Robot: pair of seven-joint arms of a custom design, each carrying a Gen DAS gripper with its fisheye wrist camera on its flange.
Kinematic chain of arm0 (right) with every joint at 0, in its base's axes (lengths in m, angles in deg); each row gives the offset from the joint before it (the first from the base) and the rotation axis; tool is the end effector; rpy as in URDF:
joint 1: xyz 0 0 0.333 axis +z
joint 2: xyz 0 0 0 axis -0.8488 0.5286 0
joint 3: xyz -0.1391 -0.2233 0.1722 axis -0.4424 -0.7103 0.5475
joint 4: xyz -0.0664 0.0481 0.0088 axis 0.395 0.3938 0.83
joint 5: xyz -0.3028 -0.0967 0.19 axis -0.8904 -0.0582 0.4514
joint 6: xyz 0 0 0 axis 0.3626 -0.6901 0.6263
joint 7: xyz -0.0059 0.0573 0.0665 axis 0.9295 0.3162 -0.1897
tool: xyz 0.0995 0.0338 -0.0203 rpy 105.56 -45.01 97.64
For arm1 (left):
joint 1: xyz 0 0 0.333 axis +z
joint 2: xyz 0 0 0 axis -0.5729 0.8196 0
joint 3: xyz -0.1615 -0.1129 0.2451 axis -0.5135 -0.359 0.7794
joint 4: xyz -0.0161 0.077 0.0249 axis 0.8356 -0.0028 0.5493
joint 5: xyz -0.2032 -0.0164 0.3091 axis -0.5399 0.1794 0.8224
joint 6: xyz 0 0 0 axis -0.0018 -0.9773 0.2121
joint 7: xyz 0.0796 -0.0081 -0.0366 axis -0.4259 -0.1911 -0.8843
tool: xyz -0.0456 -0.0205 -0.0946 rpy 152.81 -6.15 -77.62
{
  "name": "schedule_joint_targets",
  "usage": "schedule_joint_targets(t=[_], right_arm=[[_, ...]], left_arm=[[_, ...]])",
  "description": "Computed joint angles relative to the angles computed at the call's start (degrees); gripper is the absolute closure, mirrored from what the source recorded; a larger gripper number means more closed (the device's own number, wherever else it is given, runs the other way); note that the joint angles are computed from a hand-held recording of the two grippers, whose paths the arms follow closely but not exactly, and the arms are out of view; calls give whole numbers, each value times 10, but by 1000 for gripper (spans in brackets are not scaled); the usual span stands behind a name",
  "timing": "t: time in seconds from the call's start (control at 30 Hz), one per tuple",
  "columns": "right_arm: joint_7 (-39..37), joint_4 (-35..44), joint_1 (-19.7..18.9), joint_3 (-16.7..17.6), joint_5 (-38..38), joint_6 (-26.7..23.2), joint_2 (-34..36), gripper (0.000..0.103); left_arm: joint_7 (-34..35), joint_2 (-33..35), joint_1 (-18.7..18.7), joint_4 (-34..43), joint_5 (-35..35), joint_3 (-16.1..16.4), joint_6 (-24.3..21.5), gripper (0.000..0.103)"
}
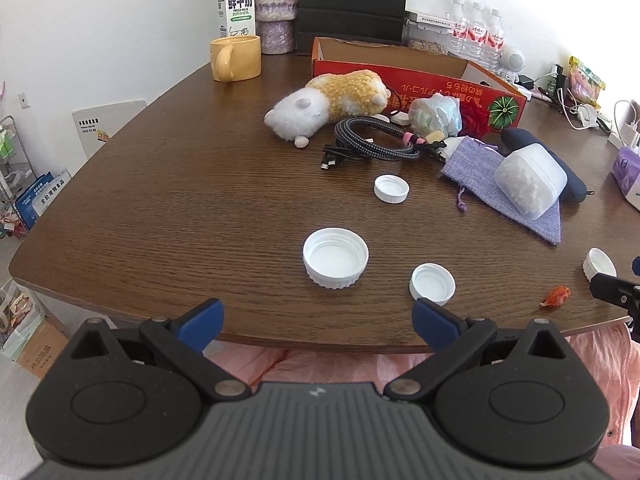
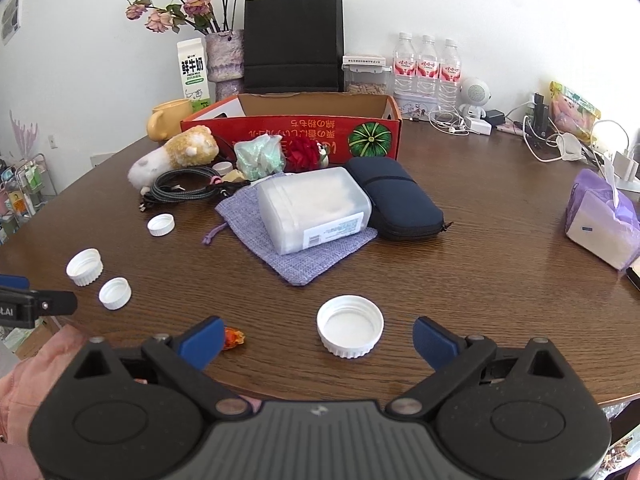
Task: Organize objects
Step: 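Move the left gripper to the large white cap and close on it, then carry the large white cap into the cardboard box and open the left gripper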
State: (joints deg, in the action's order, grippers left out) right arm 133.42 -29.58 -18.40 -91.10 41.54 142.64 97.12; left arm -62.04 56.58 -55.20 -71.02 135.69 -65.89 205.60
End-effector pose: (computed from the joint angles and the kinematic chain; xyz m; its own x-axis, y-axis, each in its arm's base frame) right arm 0.6190 0.4441 0.4180 0.3197 -0.9473 -0.0227 -0.6113 -0.1879 -0.7688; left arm 0.5880 -0.2823 0.4380 0.2125 -0.9769 0.0235 -0.6964 -0.1682 -0.6977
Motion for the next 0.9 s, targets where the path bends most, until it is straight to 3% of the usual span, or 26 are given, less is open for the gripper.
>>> schedule_joint_targets(t=[0.2, 0.43, 0.53, 0.63, 0.67, 0.7, 0.73, 0.9], right_arm=[[15, 9, 3, -19, -10, 11, 15, 14], [-21, 33, -17, 2, 13, 10, 39, 32], [-25, 35, -14, -4, 17, 20, 44, 35], [-37, 42, -16, -2, 24, 25, 50, 44], [-40, 43, -16, -3, 26, 28, 51, 47], [-43, 45, -16, -3, 28, 31, 52, 55], [-47, 46, -18, -2, 31, 35, 54, 64], [-67, 56, -23, 4, 51, 42, 60, 64]], left_arm=[[6, 15, -1, 14, -1, 3, -8, 3], [5, 34, -7, 35, 8, 14, -18, 9], [7, 39, -7, 42, 13, 17, -13, 18], [5, 43, -10, 48, 24, 21, -5, 36], [3, 45, -11, 51, 31, 23, 1, 54], [2, 46, -11, 52, 36, 25, 5, 63], [8, 50, -11, 59, 33, 24, 2, 63], [12, 57, -16, 72, 39, 29, 1, 63]])
